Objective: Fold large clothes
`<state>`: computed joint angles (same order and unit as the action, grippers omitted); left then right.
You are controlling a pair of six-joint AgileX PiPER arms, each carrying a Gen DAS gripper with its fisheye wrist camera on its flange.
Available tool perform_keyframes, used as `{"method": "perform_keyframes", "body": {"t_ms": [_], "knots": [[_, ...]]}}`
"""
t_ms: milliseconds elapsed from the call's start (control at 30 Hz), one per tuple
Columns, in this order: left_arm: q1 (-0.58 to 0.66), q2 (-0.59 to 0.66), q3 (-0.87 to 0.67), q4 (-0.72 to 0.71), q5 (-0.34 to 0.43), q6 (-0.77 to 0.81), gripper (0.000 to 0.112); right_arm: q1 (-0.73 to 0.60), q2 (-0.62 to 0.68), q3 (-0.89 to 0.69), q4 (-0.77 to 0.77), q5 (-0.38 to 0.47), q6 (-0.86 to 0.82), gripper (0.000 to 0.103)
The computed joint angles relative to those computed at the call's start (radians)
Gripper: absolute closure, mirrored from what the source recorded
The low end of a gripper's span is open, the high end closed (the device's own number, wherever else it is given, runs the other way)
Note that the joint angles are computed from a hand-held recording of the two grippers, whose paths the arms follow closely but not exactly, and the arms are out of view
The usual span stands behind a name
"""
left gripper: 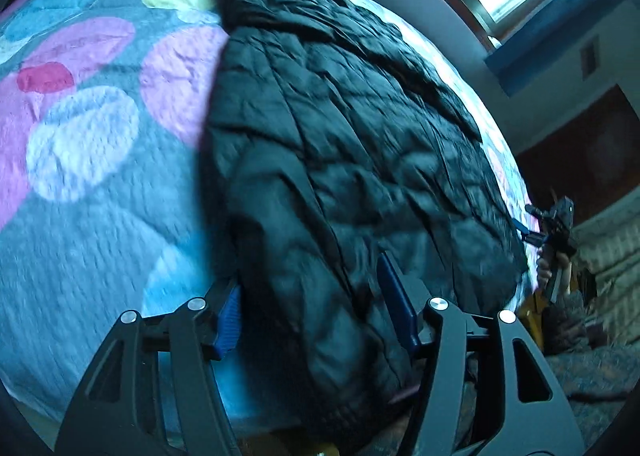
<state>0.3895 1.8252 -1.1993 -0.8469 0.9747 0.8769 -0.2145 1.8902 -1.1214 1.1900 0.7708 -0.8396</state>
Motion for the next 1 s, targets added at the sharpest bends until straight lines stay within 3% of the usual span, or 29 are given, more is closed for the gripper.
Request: {"method": "perform_keyframes", "body": {"t_ms": [167, 300, 367, 433, 467, 533, 633, 733, 1000], "knots": [[0.011, -0.037, 0.068, -0.035, -0.006, 0.050, 0.053, -0.008, -0.020, 0.069, 0.000, 0.082, -0.071, 0.015], [0.026, -0.046, 0.094, -0.059, 0.040, 0.080, 0.054, 0.006, -0.051, 0.106, -0.010, 0.142, -0.091, 0.016], [0.016, -0.056, 0.112, -0.053, 0.037, 0.107, 0.062, 0.021, -0.064, 0.120, -0.027, 0.148, -0.084, 0.027], [0.001, -0.070, 0.128, -0.045, 0.006, 0.110, 0.066, 0.051, -0.079, 0.132, -0.065, 0.110, -0.038, 0.051], [-0.001, -0.070, 0.129, -0.047, 0.004, 0.114, 0.072, 0.063, -0.087, 0.134, -0.085, 0.089, -0.018, 0.055], [-0.007, -0.067, 0.127, -0.042, 0.000, 0.104, 0.080, 0.066, -0.083, 0.131, -0.100, 0.093, -0.005, 0.074], [-0.003, -0.088, 0.142, -0.061, -0.012, 0.129, 0.089, 0.052, -0.080, 0.148, -0.056, 0.112, -0.019, 0.085], [0.035, -0.105, 0.153, -0.125, 0.020, 0.173, 0.095, 0.028, -0.102, 0.178, 0.013, 0.149, -0.063, 0.088], [0.103, -0.073, 0.085, -0.245, 0.153, 0.162, 0.096, -0.034, -0.083, 0.154, 0.154, 0.312, -0.130, 0.089]]}}
